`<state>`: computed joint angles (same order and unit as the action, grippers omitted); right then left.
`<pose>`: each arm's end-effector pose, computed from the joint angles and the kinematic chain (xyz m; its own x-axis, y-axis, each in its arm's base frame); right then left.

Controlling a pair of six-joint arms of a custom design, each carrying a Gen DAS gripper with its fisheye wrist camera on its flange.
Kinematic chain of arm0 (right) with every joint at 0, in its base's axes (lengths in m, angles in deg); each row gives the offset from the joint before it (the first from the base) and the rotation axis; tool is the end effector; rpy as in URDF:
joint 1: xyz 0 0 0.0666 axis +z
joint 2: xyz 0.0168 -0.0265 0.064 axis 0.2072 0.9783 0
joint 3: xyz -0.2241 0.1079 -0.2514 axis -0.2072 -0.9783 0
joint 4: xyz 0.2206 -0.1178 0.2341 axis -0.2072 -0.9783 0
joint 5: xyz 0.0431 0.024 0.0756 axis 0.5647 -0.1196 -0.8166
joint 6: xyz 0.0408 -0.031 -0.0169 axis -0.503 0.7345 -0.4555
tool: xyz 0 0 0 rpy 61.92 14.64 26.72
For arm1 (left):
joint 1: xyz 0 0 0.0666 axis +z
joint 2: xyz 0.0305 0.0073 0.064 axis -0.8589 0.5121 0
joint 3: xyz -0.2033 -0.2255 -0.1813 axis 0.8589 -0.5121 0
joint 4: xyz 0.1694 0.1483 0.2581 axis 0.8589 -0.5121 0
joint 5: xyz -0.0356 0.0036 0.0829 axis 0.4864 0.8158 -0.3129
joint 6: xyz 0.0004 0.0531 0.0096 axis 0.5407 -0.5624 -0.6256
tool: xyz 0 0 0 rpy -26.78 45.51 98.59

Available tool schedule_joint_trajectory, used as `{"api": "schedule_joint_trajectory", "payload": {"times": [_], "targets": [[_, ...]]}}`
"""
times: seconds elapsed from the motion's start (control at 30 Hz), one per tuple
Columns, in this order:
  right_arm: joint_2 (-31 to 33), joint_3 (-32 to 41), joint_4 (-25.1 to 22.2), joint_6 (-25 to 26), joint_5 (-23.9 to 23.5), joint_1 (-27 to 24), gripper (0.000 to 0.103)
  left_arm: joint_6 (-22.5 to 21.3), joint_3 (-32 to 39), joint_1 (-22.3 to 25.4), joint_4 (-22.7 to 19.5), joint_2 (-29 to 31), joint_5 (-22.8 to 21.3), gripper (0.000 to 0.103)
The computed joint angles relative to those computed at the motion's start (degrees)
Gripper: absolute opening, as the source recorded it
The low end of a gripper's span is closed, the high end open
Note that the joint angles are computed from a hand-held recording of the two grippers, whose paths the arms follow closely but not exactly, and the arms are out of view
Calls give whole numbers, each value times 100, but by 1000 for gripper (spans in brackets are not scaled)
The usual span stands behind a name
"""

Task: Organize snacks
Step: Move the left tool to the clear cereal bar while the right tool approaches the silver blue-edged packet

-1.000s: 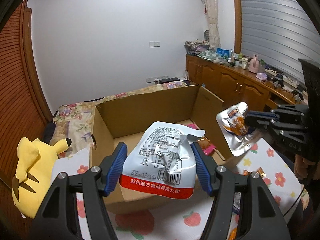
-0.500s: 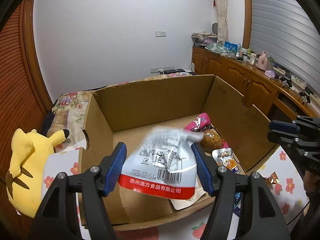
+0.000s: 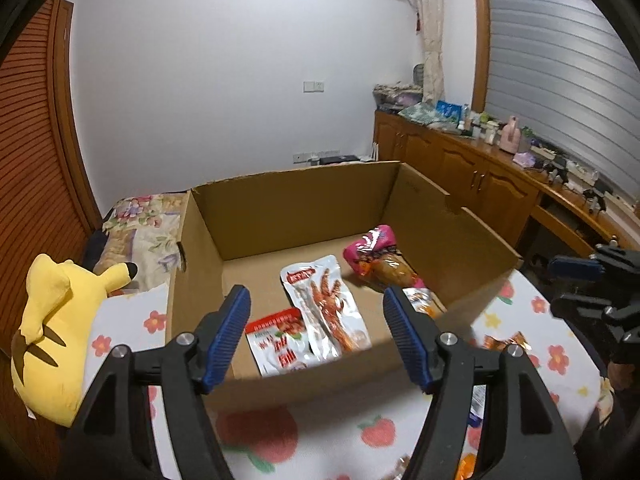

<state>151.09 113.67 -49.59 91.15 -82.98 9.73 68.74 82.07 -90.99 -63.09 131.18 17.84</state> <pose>0.5066 0.0051 0.4294 -0.3212 -0.4522 -0.8321 -0.8253 0.5646 0.0117 0.4312 -0.2462 0.4132 -0.5470 -0.1074 -0.8302 -0.1372 0.9898 -0.0377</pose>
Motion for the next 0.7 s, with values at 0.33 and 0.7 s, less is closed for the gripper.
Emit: {"api": "schedule_joint_trajectory", "payload": {"times": [0.33,0.7], "targets": [[-486,-970,-11,422,42,-287,63,324,-981,-609,278,-643,-357,81],[-271,-1397,283,467,667,-124,72,793,-1722,-844,410,-706,-291,81]]}}
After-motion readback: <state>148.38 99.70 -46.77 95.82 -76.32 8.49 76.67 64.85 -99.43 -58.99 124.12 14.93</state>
